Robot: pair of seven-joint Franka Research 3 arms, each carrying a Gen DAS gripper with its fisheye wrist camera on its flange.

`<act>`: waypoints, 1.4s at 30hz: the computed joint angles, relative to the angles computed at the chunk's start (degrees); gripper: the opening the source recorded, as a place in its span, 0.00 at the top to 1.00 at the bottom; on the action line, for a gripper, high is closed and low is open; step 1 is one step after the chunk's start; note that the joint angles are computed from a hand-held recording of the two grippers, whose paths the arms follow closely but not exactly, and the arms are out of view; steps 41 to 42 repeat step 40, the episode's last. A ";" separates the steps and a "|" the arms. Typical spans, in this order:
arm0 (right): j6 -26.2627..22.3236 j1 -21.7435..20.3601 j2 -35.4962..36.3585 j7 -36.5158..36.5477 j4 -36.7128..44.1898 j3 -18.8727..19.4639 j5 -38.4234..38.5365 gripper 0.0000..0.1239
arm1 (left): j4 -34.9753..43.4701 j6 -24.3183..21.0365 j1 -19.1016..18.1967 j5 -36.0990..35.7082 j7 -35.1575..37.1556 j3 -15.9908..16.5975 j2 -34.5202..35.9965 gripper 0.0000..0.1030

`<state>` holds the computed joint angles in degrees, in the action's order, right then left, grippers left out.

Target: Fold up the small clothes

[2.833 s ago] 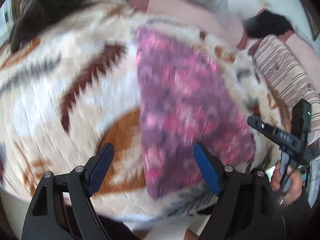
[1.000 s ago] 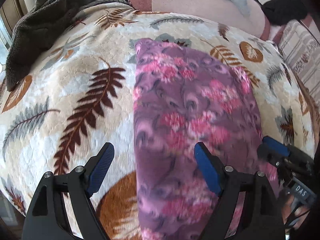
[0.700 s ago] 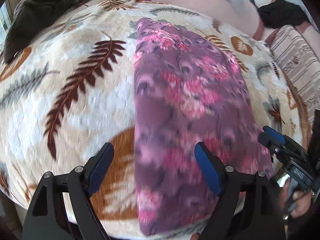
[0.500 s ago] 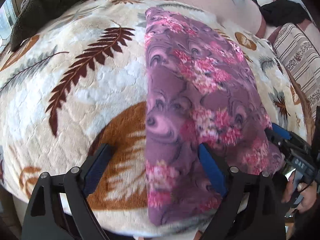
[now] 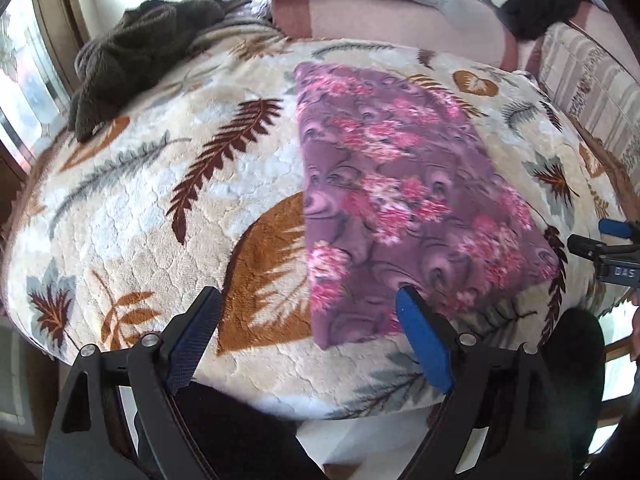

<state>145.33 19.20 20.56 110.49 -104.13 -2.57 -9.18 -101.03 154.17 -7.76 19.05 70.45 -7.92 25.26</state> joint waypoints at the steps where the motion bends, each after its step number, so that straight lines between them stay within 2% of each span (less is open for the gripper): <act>1: 1.64 0.38 -1.36 0.48 -1.87 -0.29 -0.92 0.24 | -0.63 0.81 -0.53 0.90 -0.47 0.30 -0.43 0.13; 7: 9.82 2.46 -7.08 8.11 -9.62 -2.24 -10.67 0.24 | -4.84 3.78 -1.34 3.15 -1.70 0.20 -3.52 0.13; 11: 14.23 1.00 -9.71 9.79 -13.15 -1.49 -11.74 0.24 | -6.68 4.68 -2.09 4.54 -2.40 0.29 -4.89 0.13; 17: 17.34 -0.42 -12.17 11.99 -16.10 -0.32 -12.01 0.24 | -9.69 6.95 -1.62 3.84 -1.63 -1.06 -7.12 0.13; 24: 17.45 -0.20 -12.91 15.65 -16.80 -0.33 -17.18 0.23 | -12.10 8.11 -2.04 3.77 -0.84 -1.25 -8.83 0.13; 30: 17.08 -0.89 -13.28 16.59 -17.23 0.34 -17.88 0.23 | -13.08 7.45 -2.13 3.14 -0.61 -1.67 -9.27 0.13; 36: 16.12 -1.25 -13.32 17.39 -17.13 0.59 -18.53 0.23 | -12.61 5.89 -0.48 -3.74 3.72 -4.75 -9.04 0.13; 42: 15.85 -1.51 -13.48 17.68 -17.27 0.69 -18.37 0.23 | -12.48 6.07 -2.10 -2.74 2.78 -3.58 -9.21 0.13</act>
